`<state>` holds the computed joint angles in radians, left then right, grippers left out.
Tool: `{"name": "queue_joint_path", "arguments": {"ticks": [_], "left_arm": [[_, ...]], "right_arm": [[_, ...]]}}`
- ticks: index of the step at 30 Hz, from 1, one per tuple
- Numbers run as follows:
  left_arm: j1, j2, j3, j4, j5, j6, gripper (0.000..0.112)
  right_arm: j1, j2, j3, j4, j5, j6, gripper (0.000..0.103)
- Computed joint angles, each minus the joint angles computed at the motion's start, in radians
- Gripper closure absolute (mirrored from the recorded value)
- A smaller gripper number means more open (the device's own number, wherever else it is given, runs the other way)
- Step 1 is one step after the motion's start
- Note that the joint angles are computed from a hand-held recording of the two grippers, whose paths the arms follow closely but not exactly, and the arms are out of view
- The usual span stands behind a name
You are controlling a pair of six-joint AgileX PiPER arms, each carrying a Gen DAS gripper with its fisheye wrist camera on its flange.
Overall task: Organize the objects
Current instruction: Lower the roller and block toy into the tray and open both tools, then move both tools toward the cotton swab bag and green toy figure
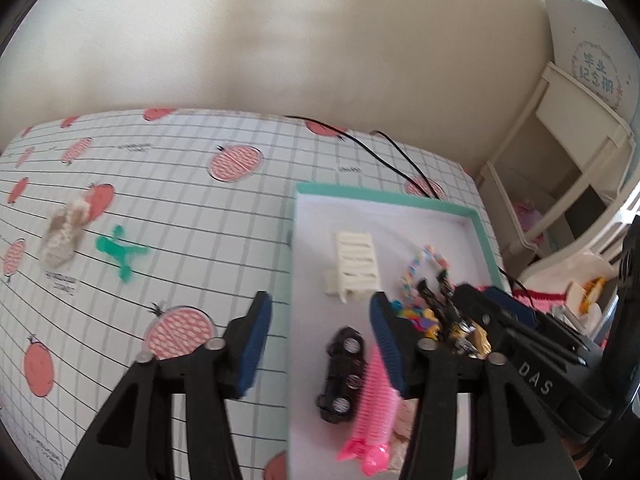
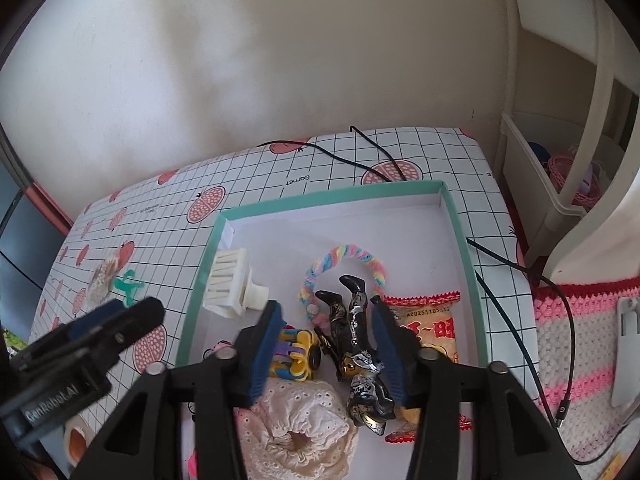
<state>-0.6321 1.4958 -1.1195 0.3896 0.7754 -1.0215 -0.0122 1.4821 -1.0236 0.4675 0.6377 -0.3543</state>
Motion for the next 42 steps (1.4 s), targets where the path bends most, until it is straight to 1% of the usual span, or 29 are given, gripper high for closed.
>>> {"name": "queue_joint_path", "arguments": {"ticks": [1, 3, 5, 7, 8, 10, 11, 12, 13, 14, 17, 18, 19, 23, 30, 37, 42], "left_arm": [[0.002, -0.006, 0.006, 0.021, 0.003, -0.019, 0.041], [0.006, -0.016, 0.015, 0.051, 0.010, -0.041, 0.040], [0.009, -0.022, 0.021, 0.084, 0.017, -0.064, 0.037], [0.013, -0.031, 0.032, 0.125, 0.019, -0.104, 0.025], [0.013, -0.037, 0.038, 0.142, 0.019, -0.121, 0.023], [0.019, -0.046, 0.049, 0.169, 0.019, -0.144, 0.023], [0.022, -0.048, 0.052, 0.177, 0.020, -0.150, 0.023], [0.024, -0.049, 0.054, 0.184, 0.020, -0.156, 0.019], [0.026, -0.050, 0.056, 0.193, 0.021, -0.163, 0.012], [0.028, -0.051, 0.058, 0.199, 0.020, -0.167, 0.009], [0.033, -0.056, 0.066, 0.206, 0.014, -0.172, 0.009], [0.034, -0.058, 0.069, 0.207, 0.011, -0.176, 0.009], [0.036, -0.058, 0.070, 0.208, 0.008, -0.179, 0.009], [0.037, -0.056, 0.070, 0.215, 0.009, -0.185, 0.009], [0.047, -0.055, 0.071, 0.211, 0.004, -0.181, 0.009], [0.080, -0.063, 0.079, 0.165, -0.013, -0.104, 0.009], [0.151, -0.089, 0.097, 0.106, -0.039, -0.018, 0.009]], "right_arm": [[0.002, -0.001, 0.001, -0.003, -0.003, -0.001, 0.043], [0.008, 0.000, 0.000, -0.013, -0.010, 0.006, 0.041], [0.012, 0.001, 0.000, -0.018, -0.014, 0.008, 0.040], [0.014, 0.002, 0.002, -0.022, -0.021, 0.013, 0.036], [0.014, 0.004, 0.002, -0.023, -0.023, 0.013, 0.034], [0.014, 0.005, 0.002, -0.022, -0.025, 0.012, 0.027], [0.015, 0.006, 0.002, -0.021, -0.026, 0.013, 0.025], [0.015, 0.006, 0.002, -0.021, -0.026, 0.013, 0.023], [0.016, 0.007, 0.002, -0.016, -0.027, 0.010, 0.018], [0.018, 0.008, 0.003, -0.014, -0.029, 0.010, 0.016], [0.025, 0.007, 0.004, -0.016, -0.036, 0.015, 0.010], [0.027, 0.006, 0.006, -0.012, -0.039, 0.015, 0.002], [0.028, 0.005, 0.008, -0.009, -0.045, 0.012, 0.000], [0.035, -0.003, 0.016, -0.012, -0.064, 0.012, 0.000], [0.038, 0.008, 0.014, -0.038, -0.065, 0.042, 0.000], [0.048, 0.016, 0.018, -0.082, -0.063, 0.091, 0.000], [0.061, 0.014, 0.005, -0.153, -0.065, 0.175, 0.000]]}}
